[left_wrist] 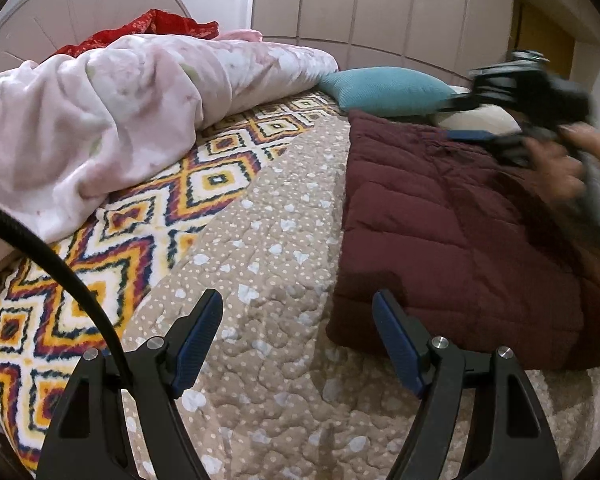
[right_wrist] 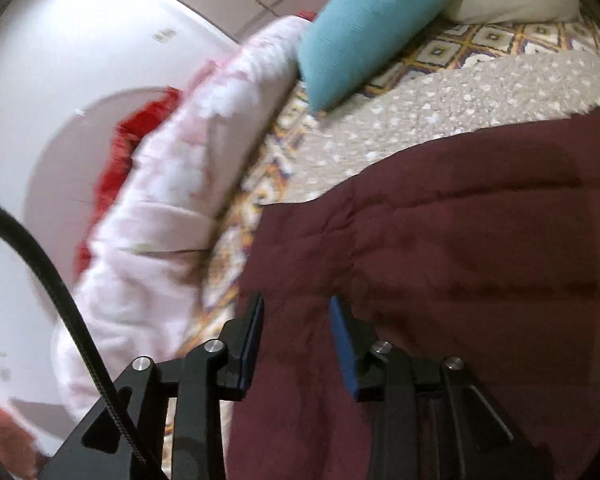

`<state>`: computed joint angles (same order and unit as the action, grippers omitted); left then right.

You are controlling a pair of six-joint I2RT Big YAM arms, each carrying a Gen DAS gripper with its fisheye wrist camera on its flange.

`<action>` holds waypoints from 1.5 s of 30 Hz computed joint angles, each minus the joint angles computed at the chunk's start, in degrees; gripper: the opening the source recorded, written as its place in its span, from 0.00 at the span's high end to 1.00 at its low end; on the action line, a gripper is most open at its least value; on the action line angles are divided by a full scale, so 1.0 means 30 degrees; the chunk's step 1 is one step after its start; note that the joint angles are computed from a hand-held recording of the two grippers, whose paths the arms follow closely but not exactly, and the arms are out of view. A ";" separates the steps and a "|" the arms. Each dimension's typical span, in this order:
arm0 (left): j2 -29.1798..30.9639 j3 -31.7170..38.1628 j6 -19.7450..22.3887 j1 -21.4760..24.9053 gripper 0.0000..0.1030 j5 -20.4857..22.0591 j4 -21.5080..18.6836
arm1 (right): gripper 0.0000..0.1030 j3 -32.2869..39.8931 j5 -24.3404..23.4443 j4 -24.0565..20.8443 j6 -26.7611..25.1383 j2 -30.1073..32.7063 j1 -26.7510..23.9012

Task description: Fold large clothes

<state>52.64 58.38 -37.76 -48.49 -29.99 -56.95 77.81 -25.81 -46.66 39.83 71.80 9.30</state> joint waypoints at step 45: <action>0.5016 0.4539 -0.0103 -0.4928 0.11 -0.1672 -0.2983 | 0.48 -0.6467 0.5413 -0.6807 -0.8614 -1.0077 -0.9013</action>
<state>67.69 72.00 -38.07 -63.28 -35.00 -65.90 58.41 -9.57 -67.08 13.99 41.57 -17.73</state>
